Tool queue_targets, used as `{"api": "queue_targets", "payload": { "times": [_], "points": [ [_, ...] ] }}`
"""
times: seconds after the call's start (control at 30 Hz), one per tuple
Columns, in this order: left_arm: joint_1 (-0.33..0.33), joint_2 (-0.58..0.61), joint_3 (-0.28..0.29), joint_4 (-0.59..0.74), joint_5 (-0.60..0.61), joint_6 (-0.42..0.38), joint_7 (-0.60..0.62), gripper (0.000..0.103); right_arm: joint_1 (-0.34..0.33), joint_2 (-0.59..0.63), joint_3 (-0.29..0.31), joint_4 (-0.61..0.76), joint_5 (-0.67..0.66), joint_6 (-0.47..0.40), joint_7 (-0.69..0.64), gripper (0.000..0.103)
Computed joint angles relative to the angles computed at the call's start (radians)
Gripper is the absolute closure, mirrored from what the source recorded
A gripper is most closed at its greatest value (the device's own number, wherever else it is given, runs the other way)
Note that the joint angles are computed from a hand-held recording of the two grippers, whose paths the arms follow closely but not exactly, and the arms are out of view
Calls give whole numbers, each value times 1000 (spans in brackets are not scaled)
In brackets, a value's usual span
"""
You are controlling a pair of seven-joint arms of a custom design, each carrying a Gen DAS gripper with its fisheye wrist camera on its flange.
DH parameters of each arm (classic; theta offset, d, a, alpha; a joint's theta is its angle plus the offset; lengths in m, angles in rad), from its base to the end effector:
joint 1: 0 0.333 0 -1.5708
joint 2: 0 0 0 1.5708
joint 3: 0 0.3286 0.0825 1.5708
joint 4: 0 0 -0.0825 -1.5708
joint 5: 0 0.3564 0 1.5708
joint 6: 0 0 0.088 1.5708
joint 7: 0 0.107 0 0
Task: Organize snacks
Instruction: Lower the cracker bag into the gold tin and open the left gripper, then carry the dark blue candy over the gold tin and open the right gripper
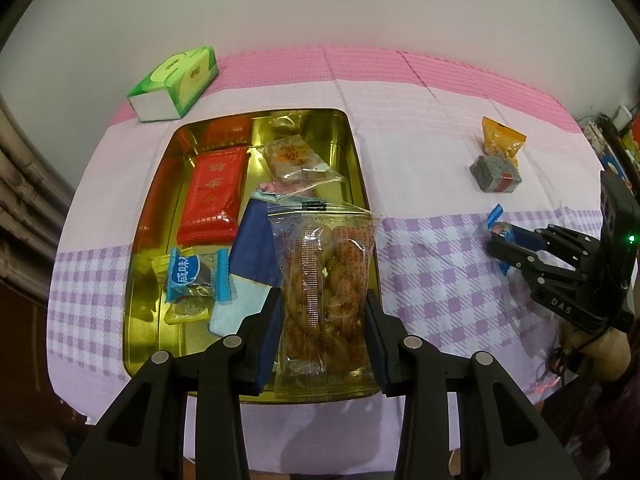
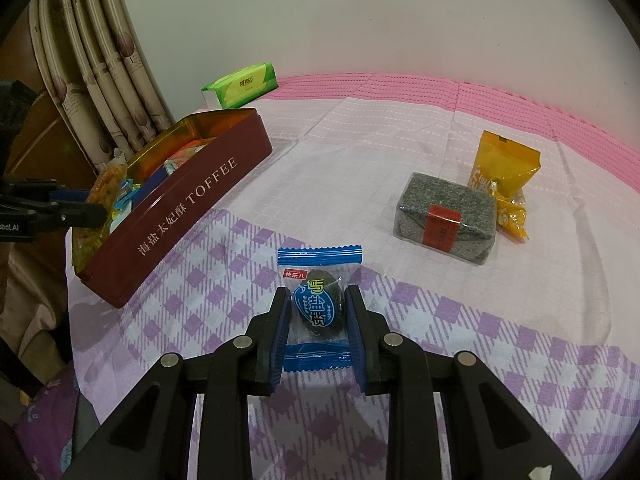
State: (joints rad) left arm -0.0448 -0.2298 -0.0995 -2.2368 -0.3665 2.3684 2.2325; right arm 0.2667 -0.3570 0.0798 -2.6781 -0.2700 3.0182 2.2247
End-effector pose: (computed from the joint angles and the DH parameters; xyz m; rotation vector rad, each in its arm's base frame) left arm 0.4780 -0.0769 0.5270 -1.3684 2.5648 -0.6206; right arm 0.3822 0.1605 0.4585 -1.7199 1.8012 -0.4415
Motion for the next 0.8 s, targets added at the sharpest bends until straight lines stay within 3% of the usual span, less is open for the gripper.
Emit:
{"api": "queue_targets", "payload": {
  "times": [0.57, 0.8],
  "points": [
    [-1, -26, -1, -17, 0, 46, 18, 62, -5, 0, 6, 3, -3, -6, 1, 78],
    [4, -21, 3, -22, 3, 90, -9, 62, -25, 8, 36, 37, -31, -70, 37, 77]
  ]
}}
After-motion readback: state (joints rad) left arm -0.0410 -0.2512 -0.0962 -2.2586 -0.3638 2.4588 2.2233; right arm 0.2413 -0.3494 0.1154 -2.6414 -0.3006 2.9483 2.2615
